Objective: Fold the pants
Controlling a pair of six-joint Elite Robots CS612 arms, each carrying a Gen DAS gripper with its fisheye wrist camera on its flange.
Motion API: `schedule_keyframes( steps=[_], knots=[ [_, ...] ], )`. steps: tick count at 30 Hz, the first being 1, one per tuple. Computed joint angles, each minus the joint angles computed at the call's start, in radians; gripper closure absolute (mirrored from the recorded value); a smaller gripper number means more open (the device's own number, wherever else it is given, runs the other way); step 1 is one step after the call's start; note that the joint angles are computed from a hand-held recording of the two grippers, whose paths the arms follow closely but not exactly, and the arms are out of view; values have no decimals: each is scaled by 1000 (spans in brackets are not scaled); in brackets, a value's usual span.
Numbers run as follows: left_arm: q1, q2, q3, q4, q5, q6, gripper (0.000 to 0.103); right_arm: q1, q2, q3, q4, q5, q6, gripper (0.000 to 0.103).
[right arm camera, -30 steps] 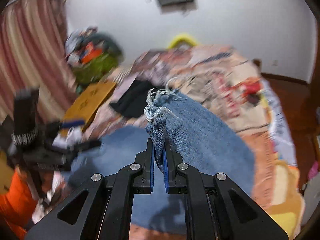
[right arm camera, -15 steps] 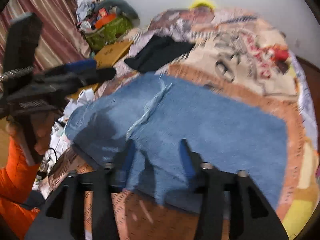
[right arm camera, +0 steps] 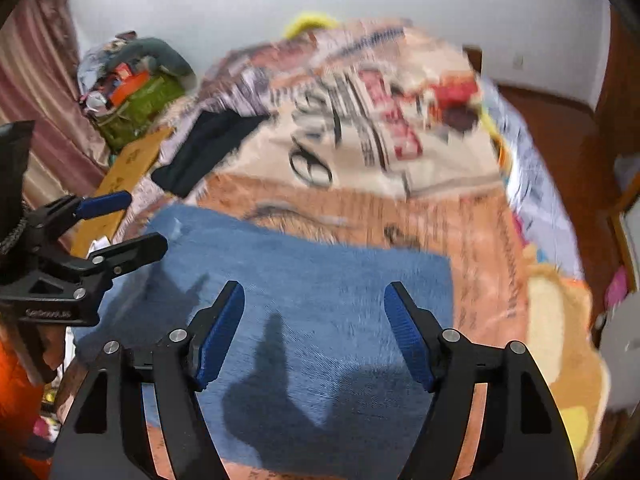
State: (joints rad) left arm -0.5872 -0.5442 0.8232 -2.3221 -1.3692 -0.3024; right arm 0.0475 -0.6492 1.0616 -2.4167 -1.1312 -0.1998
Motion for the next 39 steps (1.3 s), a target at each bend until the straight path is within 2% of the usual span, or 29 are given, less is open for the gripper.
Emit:
schedule_keyframes(
  steps=[2,4,6,9,13,19,20,26,29,31,33,36,39],
  knots=[
    [-1,13,-19,56,-12,10,8,3,12,-13,59,-13,-22,33],
    [-3,17,-12,79,-17,19,7,6,8,14,33,-39,-43,30],
    [-5,2,28,36,-10,13,3,9,-4,44,-6,-58,-65,23],
    [-6,-15,62,17,-16,10,3,10,-20,83,-56,-72,-73,19],
    [-7,-31,93,-2,-15,2,3,1,-34,118,-86,-56,-40,17],
    [-13,-62,155,-55,-1,-9,3,0,-65,175,-132,-82,-46,15],
    [-13,-68,166,-58,-2,-16,0,-1,-69,181,-135,-81,-41,14],
    [-14,-108,239,-108,16,-38,0,-9,-87,205,-126,-78,-16,13],
    [-12,-138,280,-131,62,-84,0,2,-94,208,-141,-126,-37,13],
    [-6,-165,324,-184,85,-129,0,10,-97,208,-162,-148,-61,13],
    [-1,-192,369,-242,120,-171,0,15,-100,207,-182,-151,-80,13],
    [2,-239,452,-342,212,-232,0,27,-102,201,-223,-154,-98,13],
    [9,-279,524,-411,281,-286,0,38,-98,186,-259,-135,-106,13]
  ],
)
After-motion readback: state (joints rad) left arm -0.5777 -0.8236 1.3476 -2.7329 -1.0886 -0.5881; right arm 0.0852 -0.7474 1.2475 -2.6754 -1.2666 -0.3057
